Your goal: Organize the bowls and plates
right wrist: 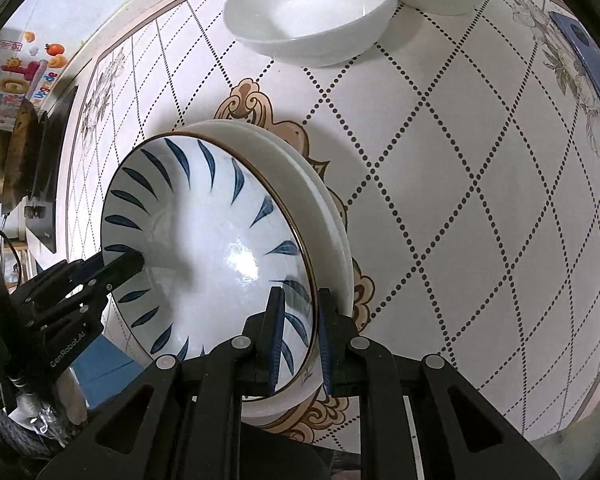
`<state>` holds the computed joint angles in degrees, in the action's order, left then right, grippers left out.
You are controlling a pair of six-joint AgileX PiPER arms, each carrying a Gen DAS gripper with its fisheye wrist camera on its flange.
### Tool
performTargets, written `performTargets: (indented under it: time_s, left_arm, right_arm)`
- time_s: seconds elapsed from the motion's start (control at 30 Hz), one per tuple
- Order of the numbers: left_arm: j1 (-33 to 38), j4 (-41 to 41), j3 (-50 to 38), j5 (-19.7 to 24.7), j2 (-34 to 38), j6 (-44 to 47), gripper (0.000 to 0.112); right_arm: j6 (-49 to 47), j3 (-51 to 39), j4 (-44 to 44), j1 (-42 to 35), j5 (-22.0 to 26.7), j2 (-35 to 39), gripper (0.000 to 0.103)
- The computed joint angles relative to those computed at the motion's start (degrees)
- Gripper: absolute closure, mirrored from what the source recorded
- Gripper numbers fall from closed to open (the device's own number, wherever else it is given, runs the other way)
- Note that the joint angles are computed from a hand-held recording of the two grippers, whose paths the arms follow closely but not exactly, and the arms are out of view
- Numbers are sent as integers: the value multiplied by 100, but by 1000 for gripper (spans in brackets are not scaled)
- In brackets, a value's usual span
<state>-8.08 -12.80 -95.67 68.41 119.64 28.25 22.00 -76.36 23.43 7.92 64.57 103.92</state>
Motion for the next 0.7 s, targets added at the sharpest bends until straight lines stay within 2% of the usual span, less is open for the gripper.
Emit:
performTargets:
  time_s: [0.33, 0.7]
  left_arm:
    - [-264, 353, 425, -441, -215, -504, 90]
    - [-351, 524, 558, -608, -280, -756, 90]
  right_arm:
    - [-58, 285, 198, -113, -223, -233, 83]
    - [134, 645, 221, -86, -567, -556, 83]
